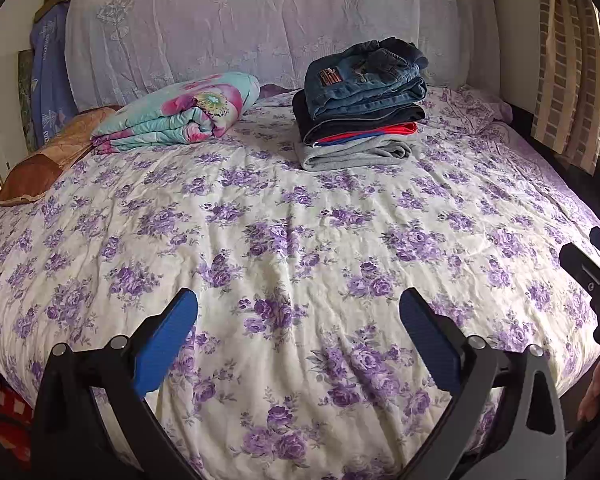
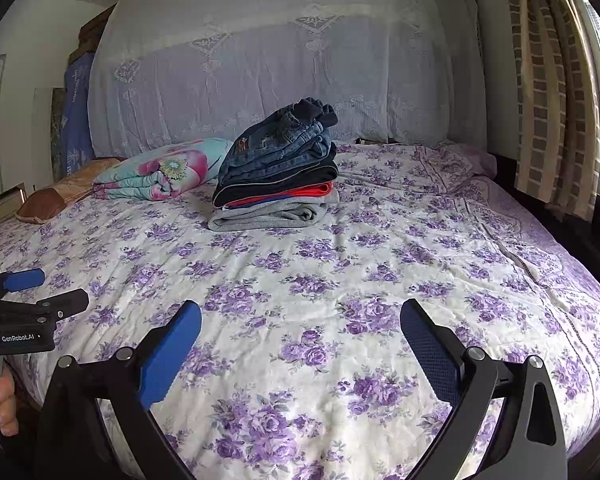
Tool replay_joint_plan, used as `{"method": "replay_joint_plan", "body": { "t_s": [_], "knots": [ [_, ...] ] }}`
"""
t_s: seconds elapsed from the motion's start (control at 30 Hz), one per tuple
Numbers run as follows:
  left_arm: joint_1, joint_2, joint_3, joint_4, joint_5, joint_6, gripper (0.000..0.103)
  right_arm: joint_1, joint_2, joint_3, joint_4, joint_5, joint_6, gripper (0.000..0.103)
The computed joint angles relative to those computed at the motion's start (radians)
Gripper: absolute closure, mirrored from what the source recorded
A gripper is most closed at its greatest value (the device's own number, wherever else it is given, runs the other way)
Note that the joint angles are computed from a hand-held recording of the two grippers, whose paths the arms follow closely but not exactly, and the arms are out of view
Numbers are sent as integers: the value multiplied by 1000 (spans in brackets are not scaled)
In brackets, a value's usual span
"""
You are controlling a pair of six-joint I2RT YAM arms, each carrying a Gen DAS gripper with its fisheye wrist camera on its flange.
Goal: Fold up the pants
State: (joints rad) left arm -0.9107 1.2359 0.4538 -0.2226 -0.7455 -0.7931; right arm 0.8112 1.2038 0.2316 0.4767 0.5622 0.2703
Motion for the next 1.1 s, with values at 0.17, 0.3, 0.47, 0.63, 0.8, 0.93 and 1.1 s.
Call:
{"method": "replay_joint_plan", "body": {
  "t_s": [0.17, 0.3, 0.47, 0.63, 0.8, 0.93, 1.1],
  "knots": [
    [-10, 4, 10, -30, -35, -25, 5, 7, -13, -7, 0, 18, -4, 3],
    [-1, -13, 0, -23, -24, -27, 5, 9, -17, -8, -3, 21, -3, 3],
    [-33, -21, 12, -66, -92, -61, 5, 17, -36, -18, -3, 35, -7, 3],
    [-47, -37, 8, -66, -120, -73, 5, 18, -47, -21, -16, 32, -7, 3],
    [-57, -62, 4, -74, -124, -76, 5, 18, -57, -26, -16, 34, -13, 3],
    [-74, -41, 22, -100, -138, -88, 5, 19, -56, -26, -17, 33, -11, 3],
    [-80, -34, 23, -93, -142, -88, 5, 12, -67, -31, -21, 29, -17, 3]
  ]
}}
